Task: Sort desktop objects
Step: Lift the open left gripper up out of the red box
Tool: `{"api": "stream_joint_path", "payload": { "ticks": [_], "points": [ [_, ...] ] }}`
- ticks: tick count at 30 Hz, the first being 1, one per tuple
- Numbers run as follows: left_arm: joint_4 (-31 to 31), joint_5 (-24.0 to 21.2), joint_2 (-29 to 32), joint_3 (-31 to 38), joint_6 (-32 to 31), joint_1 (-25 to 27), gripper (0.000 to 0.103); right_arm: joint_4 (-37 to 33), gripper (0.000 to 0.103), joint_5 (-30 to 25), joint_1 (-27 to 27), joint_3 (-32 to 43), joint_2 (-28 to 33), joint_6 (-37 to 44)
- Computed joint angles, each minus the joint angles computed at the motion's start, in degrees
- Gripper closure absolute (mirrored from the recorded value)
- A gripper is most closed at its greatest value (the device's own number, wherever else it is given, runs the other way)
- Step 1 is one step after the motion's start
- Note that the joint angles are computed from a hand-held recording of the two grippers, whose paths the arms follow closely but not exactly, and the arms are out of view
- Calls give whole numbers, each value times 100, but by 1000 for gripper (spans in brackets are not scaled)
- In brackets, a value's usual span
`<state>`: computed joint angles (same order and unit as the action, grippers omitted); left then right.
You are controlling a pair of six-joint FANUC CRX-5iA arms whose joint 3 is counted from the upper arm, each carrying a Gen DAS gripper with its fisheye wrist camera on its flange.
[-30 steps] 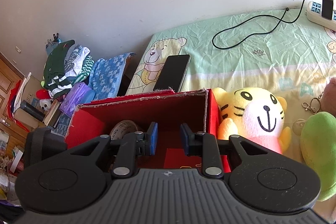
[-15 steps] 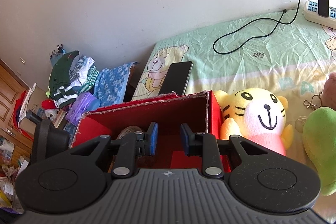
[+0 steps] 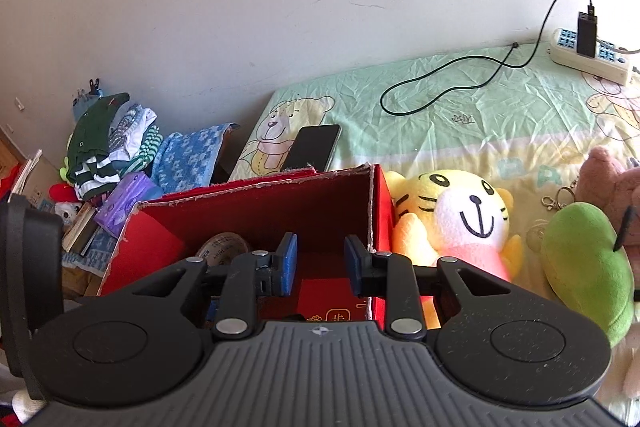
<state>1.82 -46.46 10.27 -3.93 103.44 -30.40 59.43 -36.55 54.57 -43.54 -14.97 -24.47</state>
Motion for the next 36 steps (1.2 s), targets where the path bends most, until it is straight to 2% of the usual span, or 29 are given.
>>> {"api": "stream_joint_path", "payload": {
  "ticks": [3, 9, 15, 21, 26, 33, 36],
  "points": [
    [-416, -105, -76, 82, 314, -68, 19, -13, 73, -129, 131, 5, -13, -139],
    [-825, -224, -178, 98, 642, -137, 20, 163, 73, -532, 444, 0, 42, -489],
    [-1435, -301, -379, 100, 1060, -332, 21, 378, 72, -847, 750, -110, -21, -954],
    [-2058, -475, -514, 167, 1429, -598, 21, 595, 72, -1028, 1055, -237, -169, -1079],
    [-2243, -601, -573, 190, 1595, -713, 21, 575, 62, -951, 1175, -349, -312, -1175],
    [-2680, -903, -552, 362, 2085, -986, 20, 838, 62, -821, 1154, -625, -525, -1452],
    [-2886, -999, -612, 380, 2384, -1095, 17, 970, 62, -602, 1065, -774, -643, -1423]
  ]
}}
